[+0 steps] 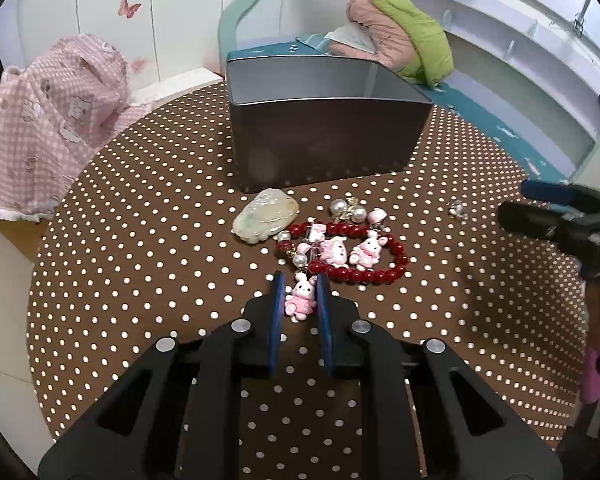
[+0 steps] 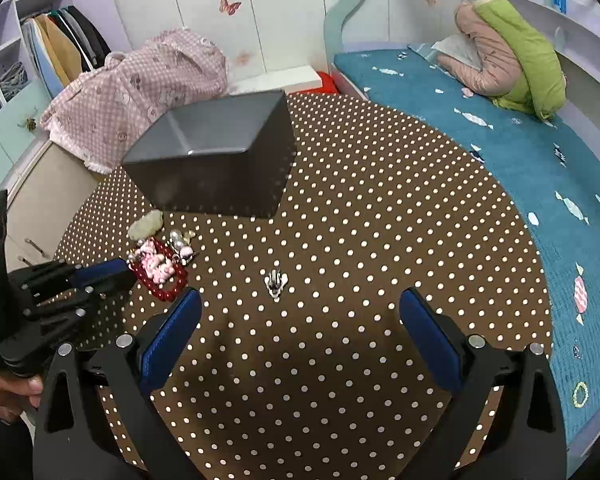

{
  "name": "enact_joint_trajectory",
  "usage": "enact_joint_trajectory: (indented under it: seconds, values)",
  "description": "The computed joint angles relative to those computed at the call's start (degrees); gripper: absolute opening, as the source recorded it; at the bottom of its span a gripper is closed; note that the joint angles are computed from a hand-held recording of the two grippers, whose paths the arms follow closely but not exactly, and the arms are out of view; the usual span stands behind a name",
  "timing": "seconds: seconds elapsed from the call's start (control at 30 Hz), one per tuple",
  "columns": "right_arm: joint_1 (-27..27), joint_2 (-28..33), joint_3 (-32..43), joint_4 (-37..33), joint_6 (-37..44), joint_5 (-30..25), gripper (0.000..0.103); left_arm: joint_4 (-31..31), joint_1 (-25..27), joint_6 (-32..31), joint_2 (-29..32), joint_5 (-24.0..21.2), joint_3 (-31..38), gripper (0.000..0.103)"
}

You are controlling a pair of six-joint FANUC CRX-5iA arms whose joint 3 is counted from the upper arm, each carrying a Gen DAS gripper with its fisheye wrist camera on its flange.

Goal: Organize jewelry
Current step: 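Grasp a pink bunny charm with the left tool while the right tool grasps a small silver charm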

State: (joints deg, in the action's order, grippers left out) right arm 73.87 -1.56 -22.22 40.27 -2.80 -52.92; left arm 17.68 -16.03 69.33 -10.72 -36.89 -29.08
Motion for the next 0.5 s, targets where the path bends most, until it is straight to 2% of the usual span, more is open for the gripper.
enact_joint_trajectory:
  seconds: [0.37,0.43,0.5]
  values:
    - [-0.6,1.0,0.6,-1.0,2.4,1.3,0.095,2.2,1.5,-2.4,-7.2,-0.1,-2.8,0.016]
    - [-1.0,1.4,0.5,-0.9,2.4,2.0,0.093,2.4,1.9,-2.4,-8.3,0.0,-3.0,0.016]
    - [-1.4,2.2,1.0,-1.2,3.0,2.2,0.085,3.0,2.2,-2.3,-9.0,0.1,-3.1,0.016]
